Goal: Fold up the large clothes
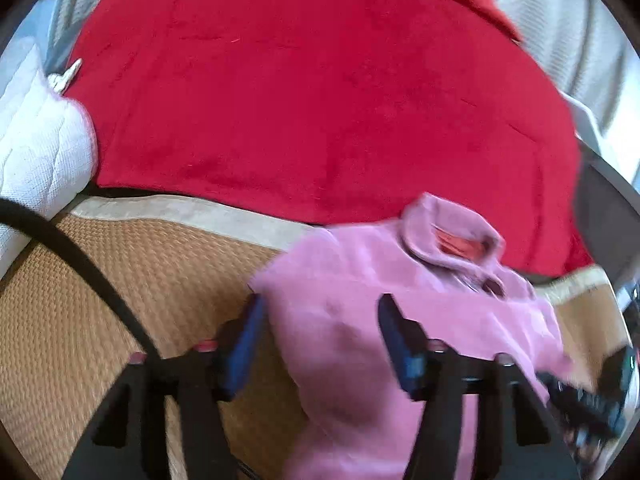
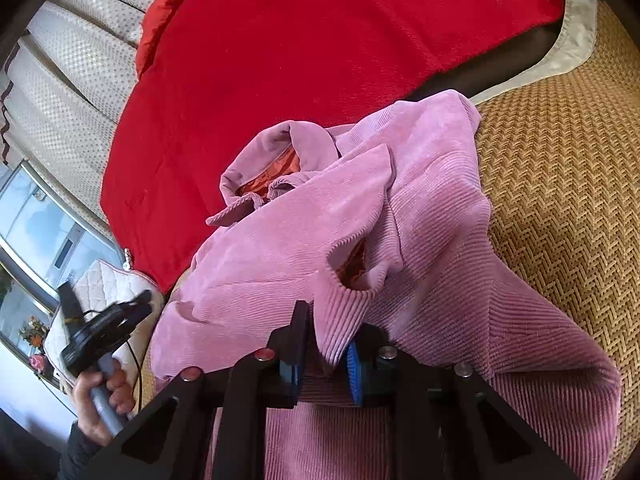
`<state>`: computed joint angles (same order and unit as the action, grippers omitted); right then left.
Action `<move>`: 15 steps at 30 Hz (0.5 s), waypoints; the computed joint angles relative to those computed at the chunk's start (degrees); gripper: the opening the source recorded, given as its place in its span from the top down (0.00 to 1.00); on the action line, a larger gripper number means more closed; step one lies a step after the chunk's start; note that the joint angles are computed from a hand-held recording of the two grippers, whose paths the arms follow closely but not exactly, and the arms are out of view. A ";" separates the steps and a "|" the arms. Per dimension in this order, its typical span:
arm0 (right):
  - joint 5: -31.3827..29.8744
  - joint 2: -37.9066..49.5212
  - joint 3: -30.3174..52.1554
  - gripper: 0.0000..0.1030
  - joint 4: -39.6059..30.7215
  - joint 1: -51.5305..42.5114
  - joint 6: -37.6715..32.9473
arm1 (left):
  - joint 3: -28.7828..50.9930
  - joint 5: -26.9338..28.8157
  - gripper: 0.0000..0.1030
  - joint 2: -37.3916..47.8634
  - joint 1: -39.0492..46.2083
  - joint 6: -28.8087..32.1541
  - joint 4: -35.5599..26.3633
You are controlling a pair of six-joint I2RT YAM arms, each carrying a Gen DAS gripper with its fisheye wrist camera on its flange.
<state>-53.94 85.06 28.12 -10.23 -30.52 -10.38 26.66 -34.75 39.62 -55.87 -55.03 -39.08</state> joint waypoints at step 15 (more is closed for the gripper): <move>12.83 -6.29 5.17 0.93 -15.81 -0.15 -3.71 | -5.19 -1.19 0.27 11.01 -10.54 -15.08 0.00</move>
<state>-41.11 78.77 33.29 -26.04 -30.68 -14.09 21.48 -35.93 50.63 -66.42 -70.11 -39.08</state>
